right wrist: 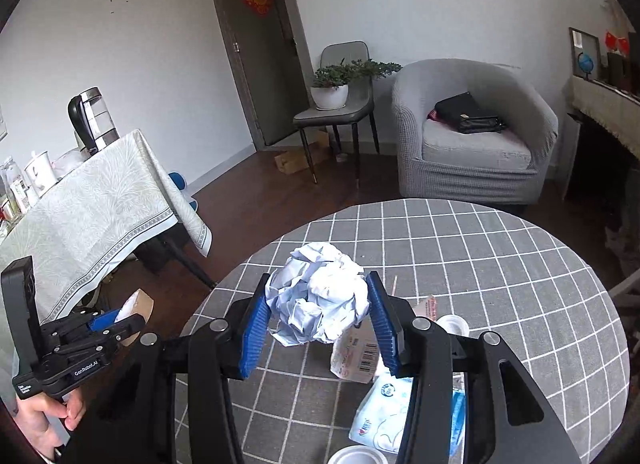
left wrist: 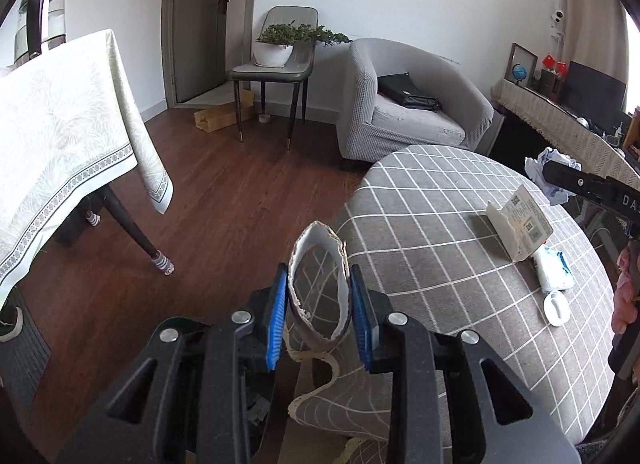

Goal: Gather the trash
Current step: 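Carry both over the bin, open the left tool while the right tool releases the paper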

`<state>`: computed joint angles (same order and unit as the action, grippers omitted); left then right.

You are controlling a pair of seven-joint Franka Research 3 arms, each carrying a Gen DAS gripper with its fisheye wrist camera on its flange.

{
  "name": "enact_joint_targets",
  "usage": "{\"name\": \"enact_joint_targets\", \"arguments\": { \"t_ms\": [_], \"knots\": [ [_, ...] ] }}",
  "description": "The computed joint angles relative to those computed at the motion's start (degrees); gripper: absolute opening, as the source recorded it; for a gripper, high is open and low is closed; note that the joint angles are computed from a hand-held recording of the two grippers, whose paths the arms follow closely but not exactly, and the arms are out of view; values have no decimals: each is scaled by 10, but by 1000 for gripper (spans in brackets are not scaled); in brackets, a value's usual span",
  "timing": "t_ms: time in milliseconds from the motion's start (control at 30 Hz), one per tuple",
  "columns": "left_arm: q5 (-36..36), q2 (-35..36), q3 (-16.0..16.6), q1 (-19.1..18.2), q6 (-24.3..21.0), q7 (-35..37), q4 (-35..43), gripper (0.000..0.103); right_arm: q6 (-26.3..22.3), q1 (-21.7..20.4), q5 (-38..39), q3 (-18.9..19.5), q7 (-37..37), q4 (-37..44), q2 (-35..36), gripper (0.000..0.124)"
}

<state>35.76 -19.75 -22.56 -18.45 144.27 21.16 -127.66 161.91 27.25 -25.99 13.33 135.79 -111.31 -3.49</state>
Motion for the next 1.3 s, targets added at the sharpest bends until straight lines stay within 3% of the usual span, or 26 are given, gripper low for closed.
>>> {"name": "enact_joint_targets", "arguments": {
  "t_ms": [300,633,1300],
  "knots": [
    [-52,-56,33,1,1,29,-83,32,-8,63,47,-10,-60,97,89,48],
    [-114,-98,61,4,-16,92,-156,32,-37,136,158,-22,-174,217,193,48],
    [-260,-110,112,-9,-61,244,-244,32,-158,233,239,-54,-262,468,377,48]
  ]
}}
